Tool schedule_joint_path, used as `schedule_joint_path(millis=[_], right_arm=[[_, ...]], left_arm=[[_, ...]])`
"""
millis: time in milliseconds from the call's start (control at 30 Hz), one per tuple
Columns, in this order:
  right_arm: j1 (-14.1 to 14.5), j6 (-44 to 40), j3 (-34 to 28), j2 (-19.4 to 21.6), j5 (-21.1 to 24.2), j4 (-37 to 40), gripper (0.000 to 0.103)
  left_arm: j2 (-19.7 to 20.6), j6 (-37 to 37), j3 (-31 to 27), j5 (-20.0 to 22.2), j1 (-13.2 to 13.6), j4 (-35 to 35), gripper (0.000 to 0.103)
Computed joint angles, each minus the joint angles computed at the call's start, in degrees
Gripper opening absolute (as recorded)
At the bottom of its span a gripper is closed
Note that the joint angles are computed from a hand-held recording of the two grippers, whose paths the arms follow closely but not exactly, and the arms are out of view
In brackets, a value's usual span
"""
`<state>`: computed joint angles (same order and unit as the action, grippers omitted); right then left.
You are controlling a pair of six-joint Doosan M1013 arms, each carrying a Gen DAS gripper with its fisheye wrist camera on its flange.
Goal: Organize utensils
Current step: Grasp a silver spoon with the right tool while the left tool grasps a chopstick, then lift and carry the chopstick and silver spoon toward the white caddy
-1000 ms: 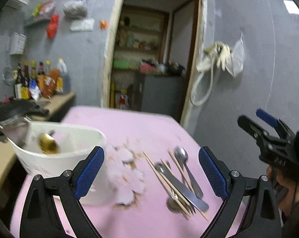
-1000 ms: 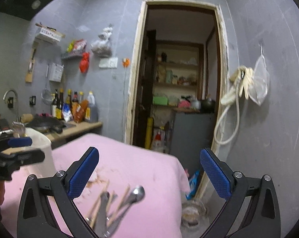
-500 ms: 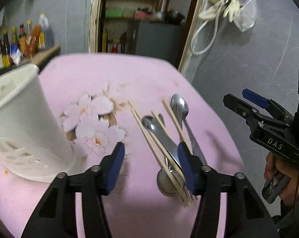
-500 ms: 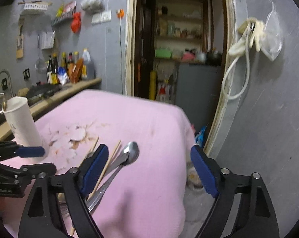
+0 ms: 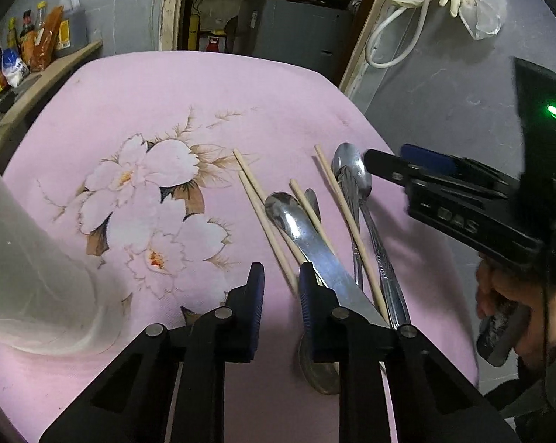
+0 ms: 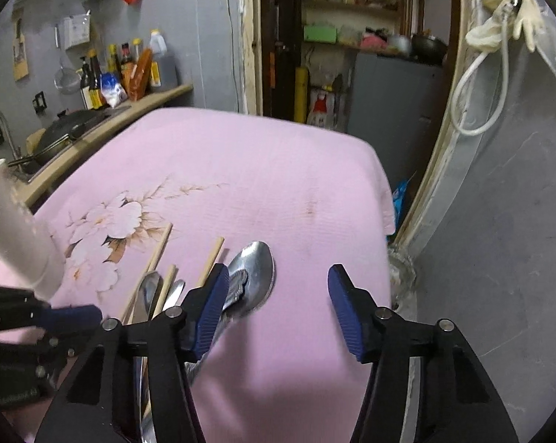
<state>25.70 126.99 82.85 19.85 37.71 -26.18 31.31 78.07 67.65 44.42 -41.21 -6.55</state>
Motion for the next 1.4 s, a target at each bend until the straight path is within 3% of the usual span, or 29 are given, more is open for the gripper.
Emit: schedule_joint_path(millis=[233, 567, 833, 900, 933, 1000, 1200, 1400], right_arm=[[-0.74, -4.21, -3.64, 2.69, 4.23, 5.78, 0.052], [0.08, -5.36, -6.65, 4.83, 9.37, 5.0, 0.054], [0.85, -5.36, -7.2, 5.23, 11.29, 3.26, 0.052], [0.74, -5.75, -6.79, 4.91, 10.6, 3.97, 0.047], [0.75, -5.6, -6.63, 4.83, 10.4, 4.02, 0.038], [0.67, -5.39, -6.17, 4.5, 9.71, 4.3, 0.038], [0.56, -3.17, -3.97, 2.81, 5.18, 3.77, 0.037], [1.51, 5.33, 0.36, -0.09, -2.3, -4.45, 0.037]], left_arm=[[0.0, 3.28, 0.9, -1.84, 0.69, -4.28, 0.016], [0.03, 8.17, 1.14, -0.9, 2.24, -11.19, 0.016], [0.34, 8.76, 0.25, 0.3, 2.6, -12.57, 0.016], [0.33, 9.06, 0.22, 0.33, 2.6, -12.55, 0.016], [0.53, 9.04, -0.14, 0.46, 2.6, -12.44, 0.014], [0.71, 9.62, -0.4, 0.71, 2.63, -13.18, 0.008], [0.19, 7.75, 0.46, 0.05, 2.47, -11.4, 0.006], [1.01, 9.3, -0.84, 2.7, 2.78, -11.77, 0.006]])
